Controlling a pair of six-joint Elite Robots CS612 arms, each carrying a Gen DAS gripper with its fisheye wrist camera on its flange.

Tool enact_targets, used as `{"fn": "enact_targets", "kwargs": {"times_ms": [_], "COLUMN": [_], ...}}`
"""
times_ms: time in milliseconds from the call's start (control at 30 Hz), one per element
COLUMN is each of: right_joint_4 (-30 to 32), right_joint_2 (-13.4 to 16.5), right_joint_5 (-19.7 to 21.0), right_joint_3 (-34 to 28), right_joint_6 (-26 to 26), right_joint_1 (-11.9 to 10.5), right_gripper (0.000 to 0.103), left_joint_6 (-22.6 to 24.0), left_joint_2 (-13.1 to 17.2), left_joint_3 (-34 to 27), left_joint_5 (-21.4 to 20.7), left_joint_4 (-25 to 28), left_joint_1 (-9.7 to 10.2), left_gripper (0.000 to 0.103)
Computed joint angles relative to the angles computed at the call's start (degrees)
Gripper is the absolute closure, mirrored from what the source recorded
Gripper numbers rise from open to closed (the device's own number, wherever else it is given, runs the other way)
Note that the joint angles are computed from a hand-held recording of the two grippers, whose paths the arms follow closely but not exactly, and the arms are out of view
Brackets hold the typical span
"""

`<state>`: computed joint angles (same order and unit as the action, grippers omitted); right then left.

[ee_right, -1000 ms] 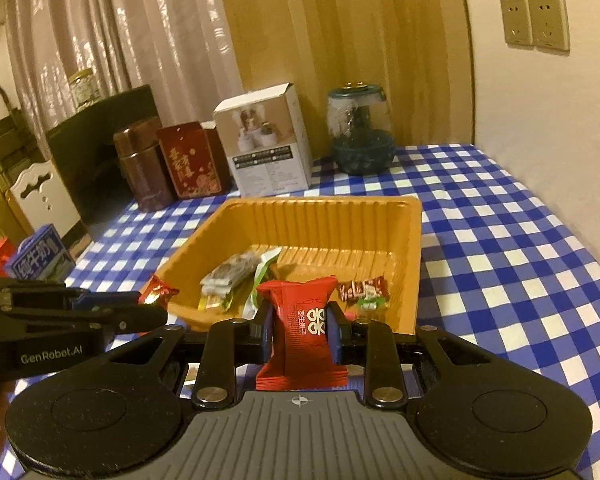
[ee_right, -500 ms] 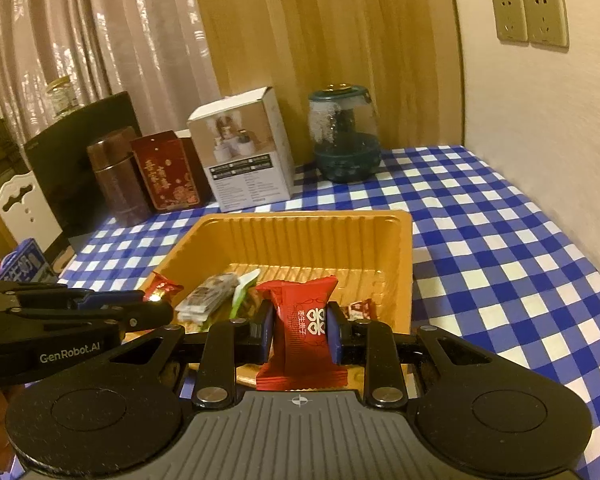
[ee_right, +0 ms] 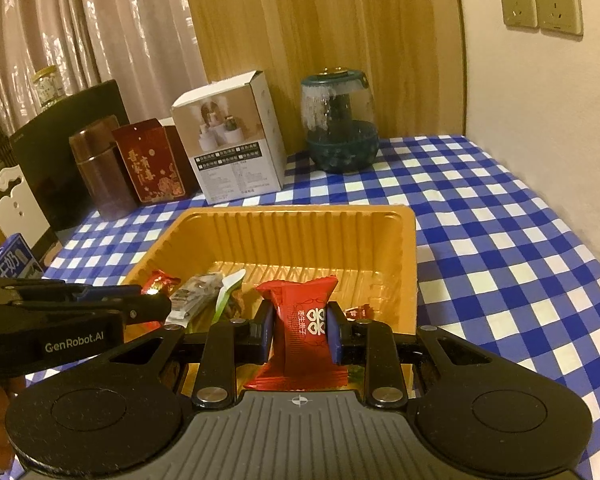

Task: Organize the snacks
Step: 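Carry the red packet and red candy toward the orange tray with both tools, then lower both snacks into the tray and open both tools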

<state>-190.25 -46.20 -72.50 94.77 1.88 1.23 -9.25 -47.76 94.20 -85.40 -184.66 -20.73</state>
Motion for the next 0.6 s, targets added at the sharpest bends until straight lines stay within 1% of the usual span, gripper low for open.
{"fn": "enact_targets", "kwargs": {"times_ms": [600], "right_joint_4": [2.56], "right_joint_2": [1.07], "right_joint_5": [-0.06], "right_joint_3": [-1.62], "right_joint_6": [0.11], "right_joint_1": [-0.1], "right_gripper": [0.075], "left_joint_6": [-0.04], "left_joint_2": [1.3], "left_joint_3": [-1.59], "left_joint_5": [0.61], "left_joint_4": [1.36], "left_joint_1": [0.18], "left_gripper": [0.081]}}
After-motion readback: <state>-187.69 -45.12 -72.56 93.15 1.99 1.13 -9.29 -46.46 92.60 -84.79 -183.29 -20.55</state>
